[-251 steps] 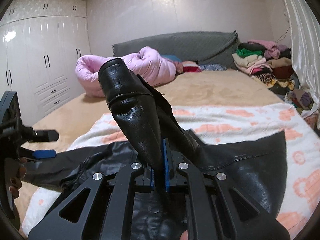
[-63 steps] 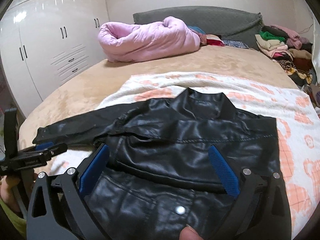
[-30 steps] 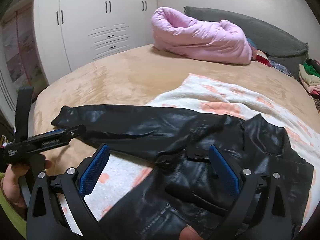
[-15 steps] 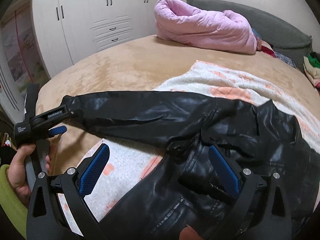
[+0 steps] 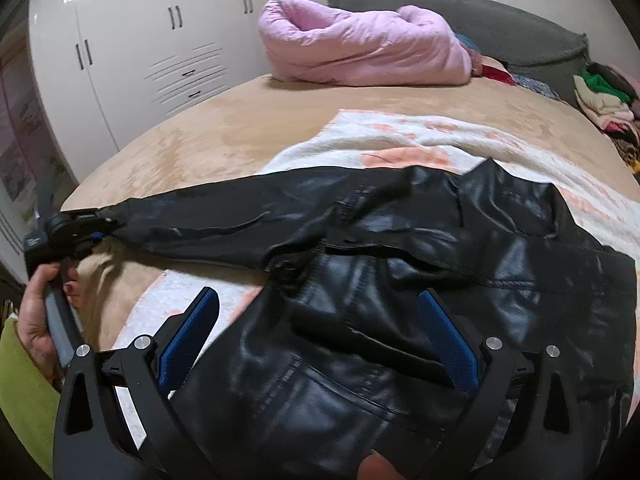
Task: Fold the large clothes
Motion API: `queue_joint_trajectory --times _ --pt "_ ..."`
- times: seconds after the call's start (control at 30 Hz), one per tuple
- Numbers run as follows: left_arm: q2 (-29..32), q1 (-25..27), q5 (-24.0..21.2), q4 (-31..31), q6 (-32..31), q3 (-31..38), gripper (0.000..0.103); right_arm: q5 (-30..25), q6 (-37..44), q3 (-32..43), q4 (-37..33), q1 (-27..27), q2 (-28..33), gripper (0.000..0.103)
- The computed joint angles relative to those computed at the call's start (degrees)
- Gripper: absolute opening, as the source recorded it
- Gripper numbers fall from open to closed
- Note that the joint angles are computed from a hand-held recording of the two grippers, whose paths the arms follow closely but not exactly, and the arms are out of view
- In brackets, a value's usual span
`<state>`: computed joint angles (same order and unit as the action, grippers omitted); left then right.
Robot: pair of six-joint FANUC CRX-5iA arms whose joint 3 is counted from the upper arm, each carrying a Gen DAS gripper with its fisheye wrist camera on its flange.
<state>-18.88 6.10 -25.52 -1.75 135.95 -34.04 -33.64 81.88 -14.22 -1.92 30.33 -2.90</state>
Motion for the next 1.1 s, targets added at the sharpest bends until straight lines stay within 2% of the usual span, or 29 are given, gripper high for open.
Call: queue_joint_trajectory --times 0.33,0.67,0.87,1.1 --pt "-1.2 -6.6 -3.3 -10.7 4.2 9.4 0.000 0.1 -1.8 -2.8 -2.5 -5.1 -3.8 0.099" --pt "4.8 -18.8 -8.1 -24.3 10.5 23.9 0.000 0.1 -0.6 -3.8 -6.8 -12.7 -7.2 0.099" --pt "9.5 -25.5 -9.7 -27.9 9.6 31.0 0.000 0.0 1.3 -4.3 -9.8 -17.2 -9.2 0.099" --pt "15.5 -31.3 -10.7 -28.7 6.0 38.0 0.000 -1.3 4.5 -4.2 -15.1 -23.0 -10.5 0.099"
